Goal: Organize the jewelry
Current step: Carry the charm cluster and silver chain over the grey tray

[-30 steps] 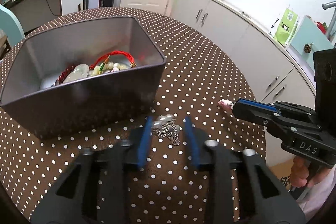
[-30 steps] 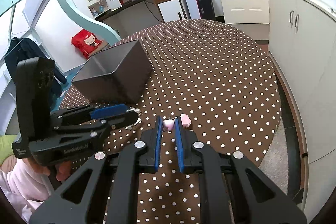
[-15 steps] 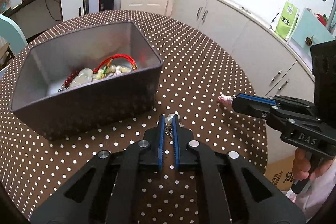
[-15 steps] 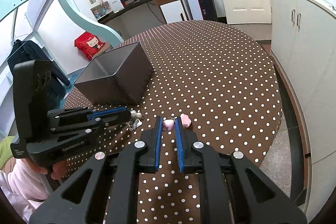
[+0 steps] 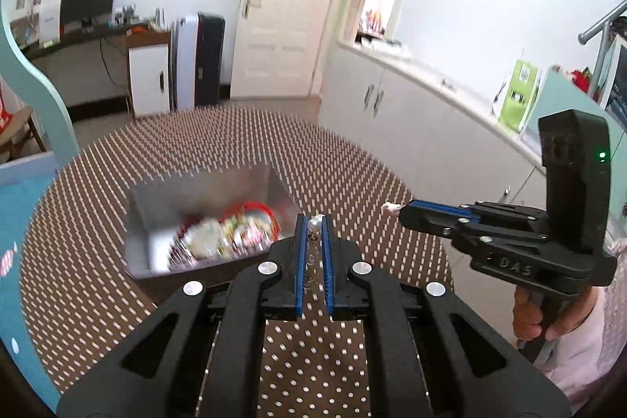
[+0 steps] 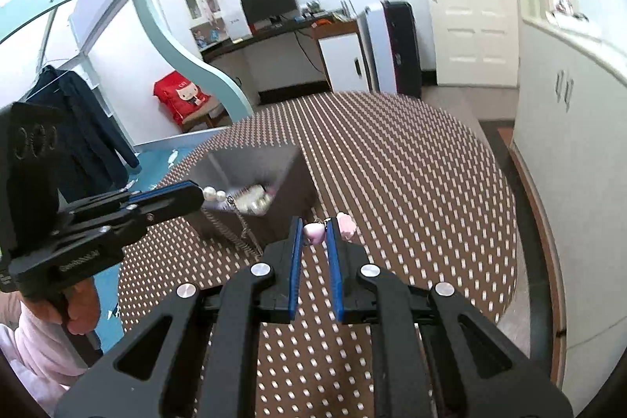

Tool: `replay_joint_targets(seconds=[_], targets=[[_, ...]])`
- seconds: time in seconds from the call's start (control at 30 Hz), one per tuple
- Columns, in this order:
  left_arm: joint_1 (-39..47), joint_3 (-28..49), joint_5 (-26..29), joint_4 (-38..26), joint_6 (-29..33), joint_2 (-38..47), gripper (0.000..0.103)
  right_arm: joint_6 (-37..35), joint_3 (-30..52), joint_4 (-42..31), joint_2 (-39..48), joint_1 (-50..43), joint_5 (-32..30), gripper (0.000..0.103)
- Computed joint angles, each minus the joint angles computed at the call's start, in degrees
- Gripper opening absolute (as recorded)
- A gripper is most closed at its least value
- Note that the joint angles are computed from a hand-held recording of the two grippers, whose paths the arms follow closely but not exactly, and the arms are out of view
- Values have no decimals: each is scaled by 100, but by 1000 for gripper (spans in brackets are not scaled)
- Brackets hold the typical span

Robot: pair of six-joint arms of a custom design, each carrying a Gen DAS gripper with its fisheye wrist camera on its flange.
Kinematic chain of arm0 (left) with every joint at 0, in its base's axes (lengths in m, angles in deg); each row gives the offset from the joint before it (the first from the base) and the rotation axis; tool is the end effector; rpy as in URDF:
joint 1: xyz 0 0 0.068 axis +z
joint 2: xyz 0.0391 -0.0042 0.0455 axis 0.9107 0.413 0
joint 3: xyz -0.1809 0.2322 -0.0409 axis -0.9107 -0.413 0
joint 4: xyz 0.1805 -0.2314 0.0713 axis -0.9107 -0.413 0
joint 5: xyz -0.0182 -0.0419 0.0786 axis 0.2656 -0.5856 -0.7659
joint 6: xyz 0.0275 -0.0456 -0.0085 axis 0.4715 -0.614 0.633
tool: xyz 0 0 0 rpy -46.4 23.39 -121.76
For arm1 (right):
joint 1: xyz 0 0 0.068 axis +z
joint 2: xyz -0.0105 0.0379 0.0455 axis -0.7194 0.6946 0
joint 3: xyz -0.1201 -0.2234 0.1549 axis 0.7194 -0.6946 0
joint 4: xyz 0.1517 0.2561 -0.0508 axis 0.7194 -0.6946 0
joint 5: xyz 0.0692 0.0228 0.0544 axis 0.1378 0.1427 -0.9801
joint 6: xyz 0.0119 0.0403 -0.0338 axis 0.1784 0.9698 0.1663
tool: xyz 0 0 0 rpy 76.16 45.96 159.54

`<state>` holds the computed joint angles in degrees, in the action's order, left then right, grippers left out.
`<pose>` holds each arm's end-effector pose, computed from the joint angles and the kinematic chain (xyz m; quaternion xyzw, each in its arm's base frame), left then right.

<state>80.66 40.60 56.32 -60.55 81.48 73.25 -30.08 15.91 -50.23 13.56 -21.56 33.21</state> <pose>0.2347 0.0364 0.2029 0.2417 0.8477 -0.2299 0.4124 0.1808 0.0820 0.2174 -0.0385 0.8919 0.1671 0.4184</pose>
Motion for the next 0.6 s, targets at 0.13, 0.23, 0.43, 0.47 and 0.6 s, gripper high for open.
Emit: replay_joint_targets(seconds=[0.13,0.23,0.43,0.47,0.6], targets=[[253,240,301,-123,-95,-299,7,-207,465,166,387,277,201,12],[434,451,471,-144,-151,-400,7,-323,752,297,681,451,335,12],[609,842,584,-77,-417,-228,7,-537,1265,558,1368,661,424,12],[627,896,592,-45,-464,-141,7,-539,1336,620,1514,676,380,12],[588,967,447,124,-581,251,7,-573,1524,740,2001,765,325,12]])
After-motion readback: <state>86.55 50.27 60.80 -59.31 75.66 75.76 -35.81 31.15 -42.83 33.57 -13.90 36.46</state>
